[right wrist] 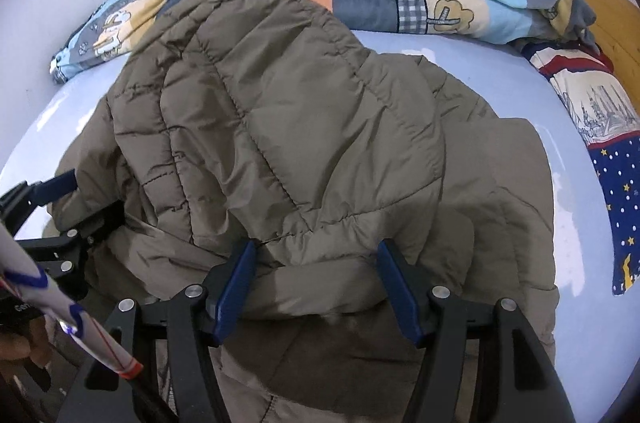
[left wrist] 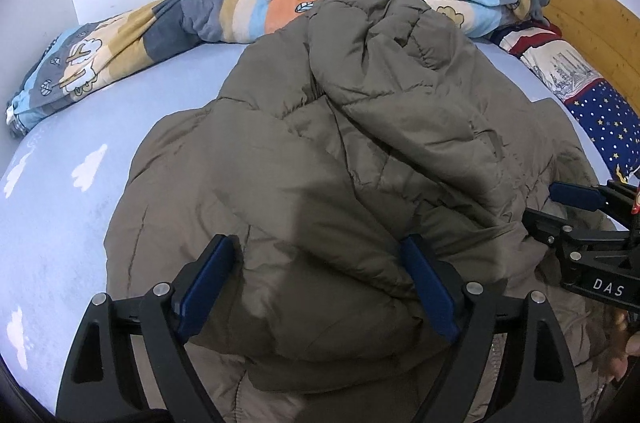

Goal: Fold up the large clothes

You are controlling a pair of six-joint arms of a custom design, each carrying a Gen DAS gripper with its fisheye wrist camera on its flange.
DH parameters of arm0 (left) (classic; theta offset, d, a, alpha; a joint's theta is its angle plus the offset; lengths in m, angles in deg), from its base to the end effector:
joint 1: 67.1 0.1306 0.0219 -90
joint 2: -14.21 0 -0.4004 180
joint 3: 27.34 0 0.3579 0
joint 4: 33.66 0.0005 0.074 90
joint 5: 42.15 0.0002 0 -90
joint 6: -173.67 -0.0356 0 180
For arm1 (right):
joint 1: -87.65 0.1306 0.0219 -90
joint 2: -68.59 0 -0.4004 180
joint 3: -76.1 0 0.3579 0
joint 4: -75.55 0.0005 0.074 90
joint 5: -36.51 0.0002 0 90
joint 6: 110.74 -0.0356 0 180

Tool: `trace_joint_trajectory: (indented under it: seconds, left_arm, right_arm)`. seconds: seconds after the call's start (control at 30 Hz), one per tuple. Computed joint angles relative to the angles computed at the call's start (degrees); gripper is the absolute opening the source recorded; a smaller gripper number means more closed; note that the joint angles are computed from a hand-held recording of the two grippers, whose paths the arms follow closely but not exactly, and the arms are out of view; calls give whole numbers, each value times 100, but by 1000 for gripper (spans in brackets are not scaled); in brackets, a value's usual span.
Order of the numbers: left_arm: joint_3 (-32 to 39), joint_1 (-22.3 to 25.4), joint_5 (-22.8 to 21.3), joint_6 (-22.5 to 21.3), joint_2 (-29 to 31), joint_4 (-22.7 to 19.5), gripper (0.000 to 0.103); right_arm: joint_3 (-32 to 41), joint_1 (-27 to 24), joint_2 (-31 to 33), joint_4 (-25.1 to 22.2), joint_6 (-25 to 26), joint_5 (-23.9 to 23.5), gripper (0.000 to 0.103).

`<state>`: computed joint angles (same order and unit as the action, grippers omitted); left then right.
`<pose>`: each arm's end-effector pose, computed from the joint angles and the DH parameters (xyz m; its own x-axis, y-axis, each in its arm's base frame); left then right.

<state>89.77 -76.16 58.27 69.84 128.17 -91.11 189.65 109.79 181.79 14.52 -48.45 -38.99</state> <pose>0.5967 -0.1022 0.4275 -0.7168 0.3524 -0.6017 0.4433 0.8964 -0.0031 0.5505 0.2138 0.4061 -0.8318 0.1476 -0.5350 0.1531 0.9876 0.0344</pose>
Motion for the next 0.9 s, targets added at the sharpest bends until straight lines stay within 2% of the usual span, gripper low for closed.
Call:
trace_joint_trajectory:
  seconds: [0.13, 0.33, 0.53, 0.7, 0.8, 0.9]
  left_arm:
    - [-56, -30, -80, 12, -37, 61, 87]
    - [-134, 3, 30, 134, -213, 67, 87]
    - [-653, 32, 186, -125, -774, 197, 87]
    - [-1301, 197, 289, -309, -1368, 195, 87]
    - [-1742, 395, 490, -281, -1741, 23, 87]
    - [-2205, 626, 551, -256, -2090, -125, 87]
  right_arm:
    - [11, 9, 19, -20, 15, 35, 68]
    - [99, 100, -57, -112, 73, 245, 69]
    - [-80, 235, -431, -91, -141, 178, 69]
    - [-545, 409, -917, -102, -641, 119, 69]
    - [-1075, 547, -1358, 68, -1119, -23, 69]
    - [-1614, 833, -1769, 127, -1567, 41, 69]
